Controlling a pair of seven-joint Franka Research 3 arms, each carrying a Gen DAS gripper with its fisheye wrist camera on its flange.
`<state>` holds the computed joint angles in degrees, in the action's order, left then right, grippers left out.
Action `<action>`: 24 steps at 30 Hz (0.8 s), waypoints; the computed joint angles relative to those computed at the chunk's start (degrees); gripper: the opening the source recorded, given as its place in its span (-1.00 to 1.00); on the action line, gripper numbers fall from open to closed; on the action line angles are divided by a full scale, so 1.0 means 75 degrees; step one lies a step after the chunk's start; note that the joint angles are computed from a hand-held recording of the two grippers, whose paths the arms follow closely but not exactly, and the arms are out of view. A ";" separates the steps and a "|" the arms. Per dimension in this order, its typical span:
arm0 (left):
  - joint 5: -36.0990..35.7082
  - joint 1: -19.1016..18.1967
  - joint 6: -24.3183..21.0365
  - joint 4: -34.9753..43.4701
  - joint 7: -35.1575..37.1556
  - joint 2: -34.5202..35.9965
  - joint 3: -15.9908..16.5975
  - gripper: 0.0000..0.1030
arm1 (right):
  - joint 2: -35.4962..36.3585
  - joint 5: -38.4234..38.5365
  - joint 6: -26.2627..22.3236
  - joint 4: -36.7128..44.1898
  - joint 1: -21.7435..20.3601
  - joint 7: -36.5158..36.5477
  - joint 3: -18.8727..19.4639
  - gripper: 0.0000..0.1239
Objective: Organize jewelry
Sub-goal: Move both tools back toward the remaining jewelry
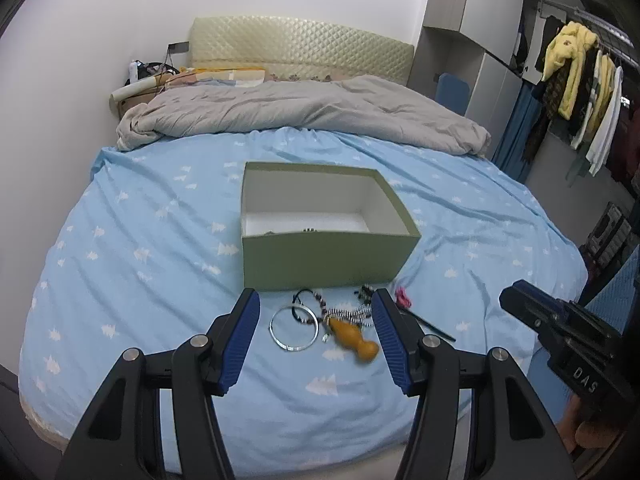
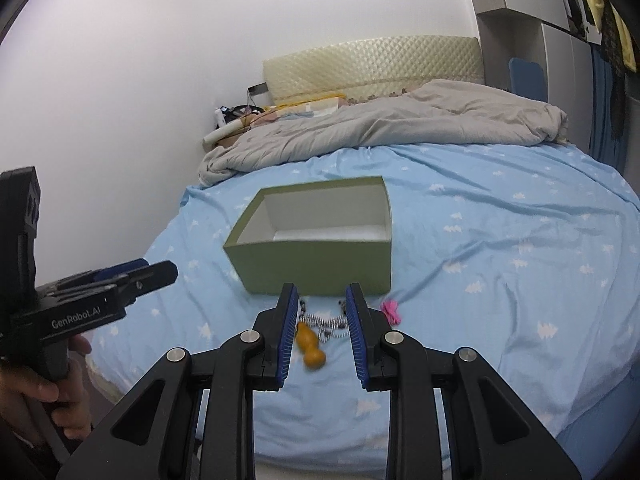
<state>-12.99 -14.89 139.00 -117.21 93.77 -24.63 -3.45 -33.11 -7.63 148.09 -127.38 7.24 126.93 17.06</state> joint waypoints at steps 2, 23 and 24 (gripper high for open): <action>-0.0080 -0.0039 0.0028 -0.0213 0.0012 -0.0178 0.0028 0.14 | -0.0166 -0.0029 -0.0027 -0.0176 -0.0008 0.0088 0.0067 -0.63; -0.0479 -0.0388 0.0253 -0.0903 -0.0019 -0.0255 0.0191 0.14 | -0.0701 0.0271 0.0258 -0.1120 -0.0079 0.0286 0.0119 -0.63; -0.0519 -0.0394 0.0238 -0.0856 -0.0005 -0.0155 0.0176 0.14 | -0.0675 0.0291 0.0278 -0.1152 -0.0072 0.0263 0.0082 -0.63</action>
